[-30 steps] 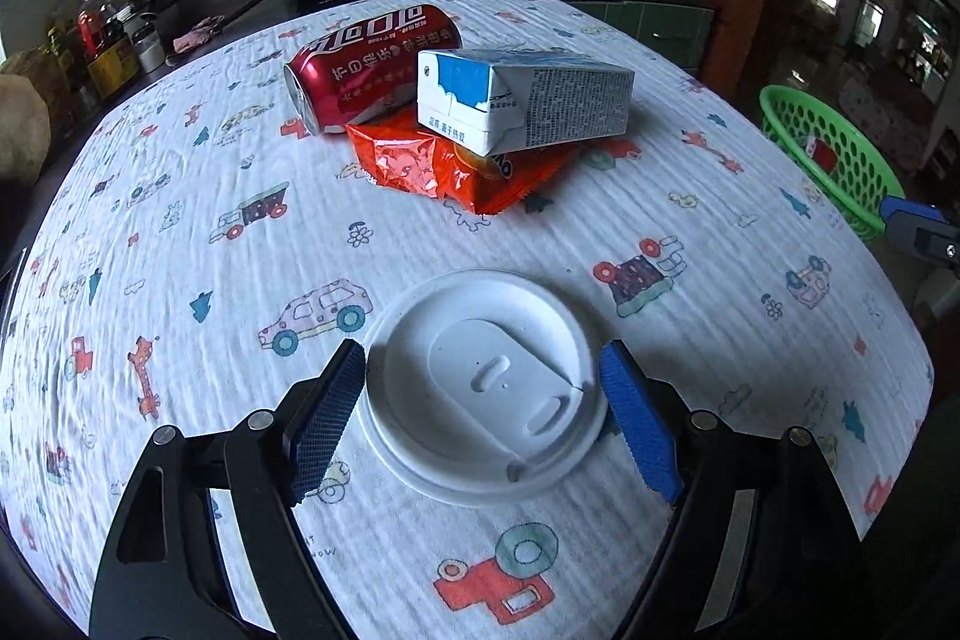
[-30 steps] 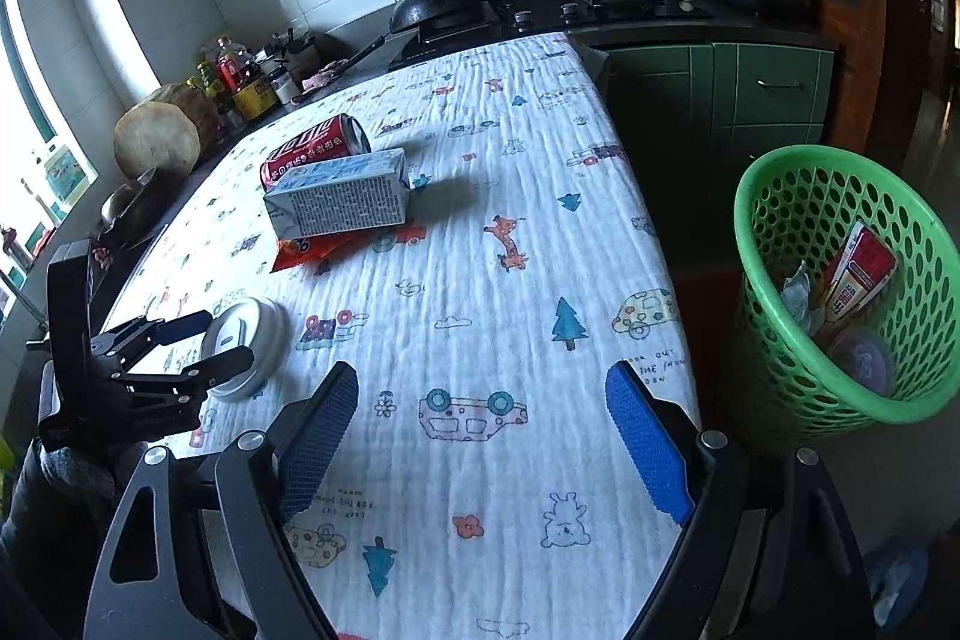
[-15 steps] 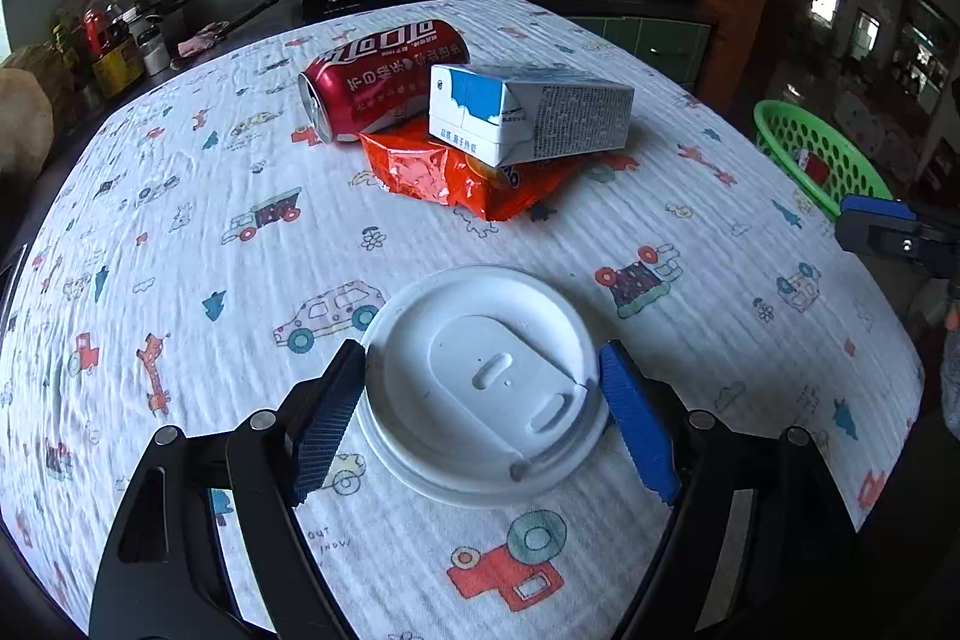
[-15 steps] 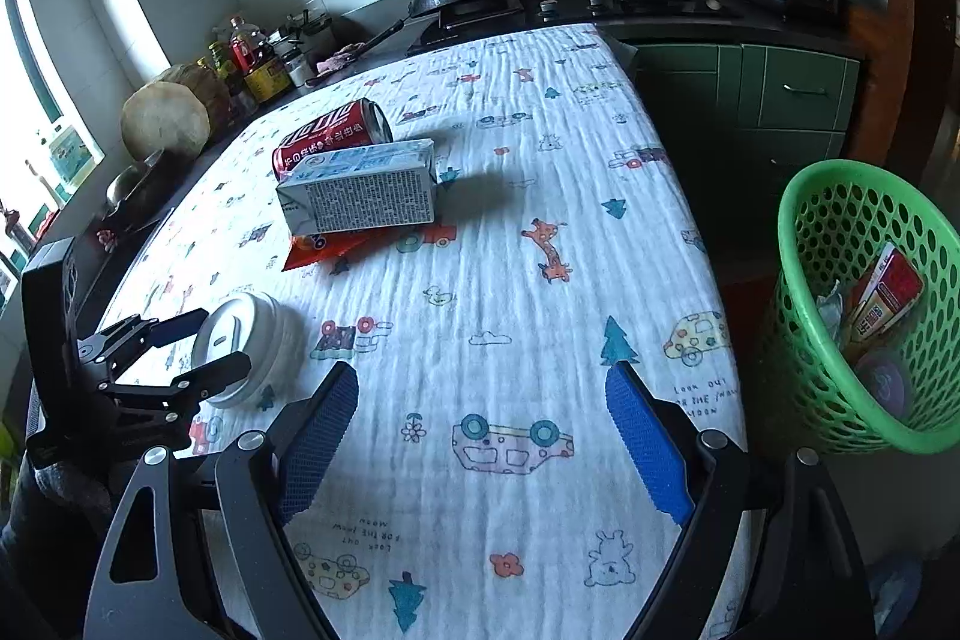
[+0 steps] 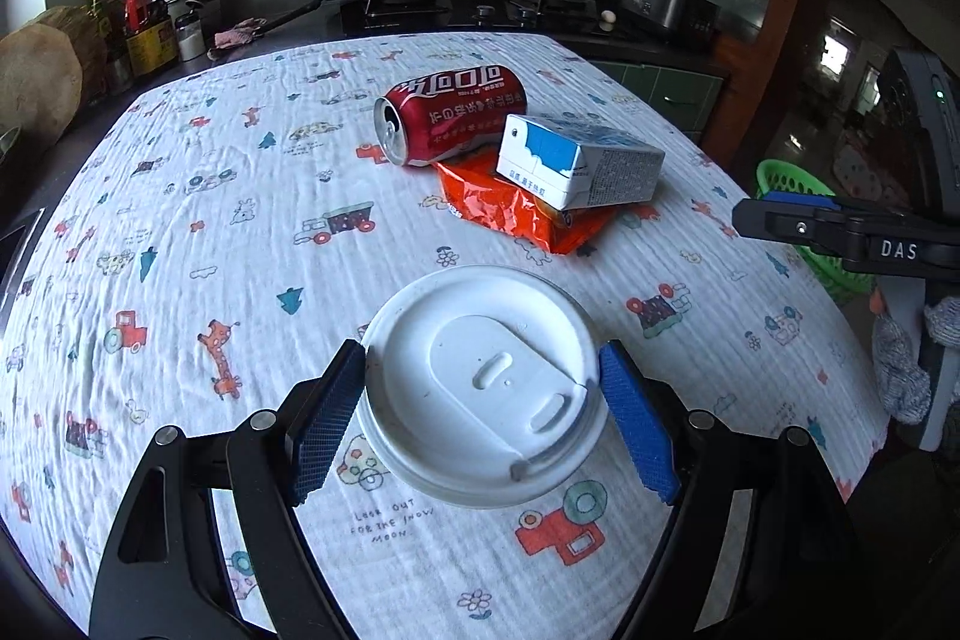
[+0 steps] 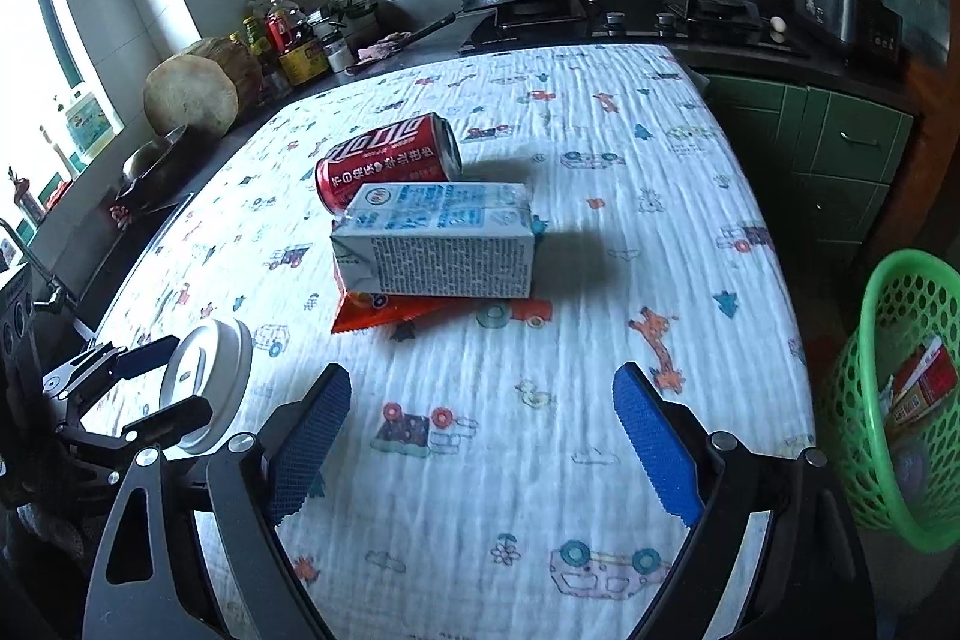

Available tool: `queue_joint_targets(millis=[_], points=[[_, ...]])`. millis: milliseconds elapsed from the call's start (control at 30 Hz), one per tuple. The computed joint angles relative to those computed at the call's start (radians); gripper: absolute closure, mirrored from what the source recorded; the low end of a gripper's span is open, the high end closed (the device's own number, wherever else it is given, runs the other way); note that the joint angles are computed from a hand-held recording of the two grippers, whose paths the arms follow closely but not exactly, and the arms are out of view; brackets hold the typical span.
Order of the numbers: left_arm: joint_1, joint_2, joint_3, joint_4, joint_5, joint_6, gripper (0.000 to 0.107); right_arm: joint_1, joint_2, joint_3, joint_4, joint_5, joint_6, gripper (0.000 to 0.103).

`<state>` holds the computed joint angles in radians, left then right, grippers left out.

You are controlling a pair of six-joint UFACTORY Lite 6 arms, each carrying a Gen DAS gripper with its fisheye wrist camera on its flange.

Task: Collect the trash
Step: 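Grasp the white-and-blue milk carton with the right tool while the left holds the lid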

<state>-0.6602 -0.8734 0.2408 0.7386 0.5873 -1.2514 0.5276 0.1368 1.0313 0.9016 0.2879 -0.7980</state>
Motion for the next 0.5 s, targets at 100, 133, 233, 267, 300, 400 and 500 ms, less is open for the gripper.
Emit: queue_joint_targets(millis=[100,133,233,267,300,400,500], points=[[0.072,-0.05,-0.022,-0.082,-0.025,0.112,0.029,0.034,0.089,0.132,-0.196,0.02,0.139,0.016],[0.089,-0.061,-0.028,-0.101,-0.031,0.139,0.029,0.038,0.122,0.18,-0.231,0.041,0.146,0.015],[0.17,-0.101,-0.045,-0.202,-0.061,0.266,0.029,0.045,0.209,0.308,-0.332,0.087,0.146,0.013],[0.184,-0.106,-0.047,-0.217,-0.064,0.284,0.029,0.041,0.252,0.37,-0.351,0.12,0.128,0.013],[0.196,-0.108,-0.047,-0.228,-0.066,0.298,0.029,0.042,0.284,0.415,-0.377,0.135,0.117,0.013],[0.219,-0.107,-0.042,-0.244,-0.074,0.318,0.029,0.027,0.397,0.576,-0.383,0.239,0.025,0.011],[0.222,-0.092,-0.033,-0.229,-0.077,0.302,0.029,0.034,0.53,0.762,-0.45,0.332,-0.03,0.011]])
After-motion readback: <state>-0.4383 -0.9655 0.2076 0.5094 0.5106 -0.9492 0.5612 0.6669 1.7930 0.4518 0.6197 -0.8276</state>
